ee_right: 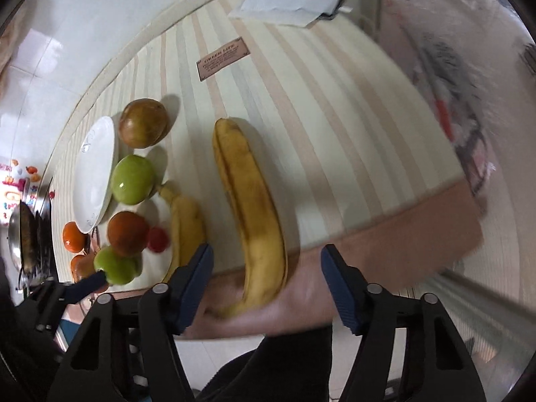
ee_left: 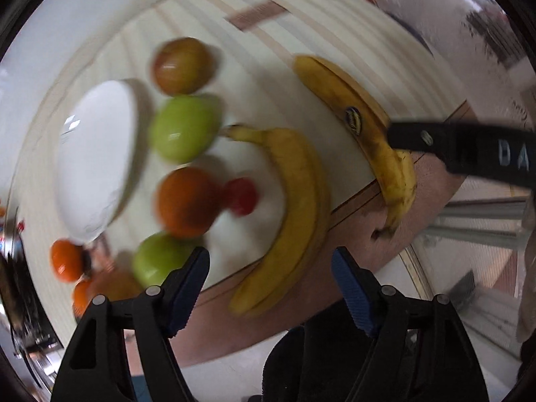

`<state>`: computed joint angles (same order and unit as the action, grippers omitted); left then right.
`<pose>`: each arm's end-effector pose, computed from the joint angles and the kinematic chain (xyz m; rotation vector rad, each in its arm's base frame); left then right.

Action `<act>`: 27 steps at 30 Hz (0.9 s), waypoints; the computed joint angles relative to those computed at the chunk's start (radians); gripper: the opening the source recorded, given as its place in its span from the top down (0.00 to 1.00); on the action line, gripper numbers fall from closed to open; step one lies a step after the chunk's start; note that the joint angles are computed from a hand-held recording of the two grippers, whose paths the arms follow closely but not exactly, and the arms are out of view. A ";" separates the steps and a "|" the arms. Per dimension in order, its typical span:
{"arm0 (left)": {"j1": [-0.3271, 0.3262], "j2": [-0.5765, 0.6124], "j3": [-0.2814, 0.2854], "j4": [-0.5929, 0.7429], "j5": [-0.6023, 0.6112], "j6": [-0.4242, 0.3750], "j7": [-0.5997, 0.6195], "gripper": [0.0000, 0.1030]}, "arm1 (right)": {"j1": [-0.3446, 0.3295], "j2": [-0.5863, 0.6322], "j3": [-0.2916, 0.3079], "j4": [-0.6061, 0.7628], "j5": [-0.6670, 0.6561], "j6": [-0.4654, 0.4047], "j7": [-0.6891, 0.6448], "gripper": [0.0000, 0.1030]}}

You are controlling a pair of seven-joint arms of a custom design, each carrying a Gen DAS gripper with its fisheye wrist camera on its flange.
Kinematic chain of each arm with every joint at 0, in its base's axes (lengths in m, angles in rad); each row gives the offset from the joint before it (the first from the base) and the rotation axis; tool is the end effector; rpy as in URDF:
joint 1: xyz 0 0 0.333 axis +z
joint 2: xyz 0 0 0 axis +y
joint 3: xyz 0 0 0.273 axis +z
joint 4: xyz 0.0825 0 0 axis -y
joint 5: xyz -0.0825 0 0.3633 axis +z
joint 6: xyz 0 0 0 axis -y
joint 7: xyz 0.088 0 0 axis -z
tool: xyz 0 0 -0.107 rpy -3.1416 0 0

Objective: Organize fruits
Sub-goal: 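Grasp a yellow banana with the left tool while the right tool grasps the other banana, then carry both bananas onto the white plate and open both tools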

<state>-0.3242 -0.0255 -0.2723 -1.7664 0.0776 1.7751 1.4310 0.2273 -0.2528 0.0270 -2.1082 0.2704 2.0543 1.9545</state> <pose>0.4493 -0.2985 0.5237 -1.5948 2.6024 0.0051 0.4718 0.1383 0.5094 -1.7681 2.2342 0.1855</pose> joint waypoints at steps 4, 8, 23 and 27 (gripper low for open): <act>-0.012 0.041 -0.007 0.013 -0.014 0.022 0.017 0.40 | 0.005 0.095 -0.022 0.060 0.084 -0.014 -0.113 0.42; -0.010 0.053 -0.001 0.010 -0.051 0.036 0.028 0.61 | 0.002 0.149 -0.009 0.091 0.098 -0.018 -0.170 0.61; 0.026 0.069 0.021 0.036 -0.177 -0.023 -0.071 0.64 | -0.002 0.051 0.002 0.012 0.043 -0.121 -0.118 0.61; 0.009 0.123 0.010 0.106 -0.107 -0.047 -0.083 0.64 | 0.005 0.060 0.015 0.013 0.003 -0.099 -0.105 0.60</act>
<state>-0.3147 0.0972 -0.2628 -1.6600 -0.0296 1.7279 1.3478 0.2322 -0.1923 0.0421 -2.0954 0.2737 1.9555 1.8492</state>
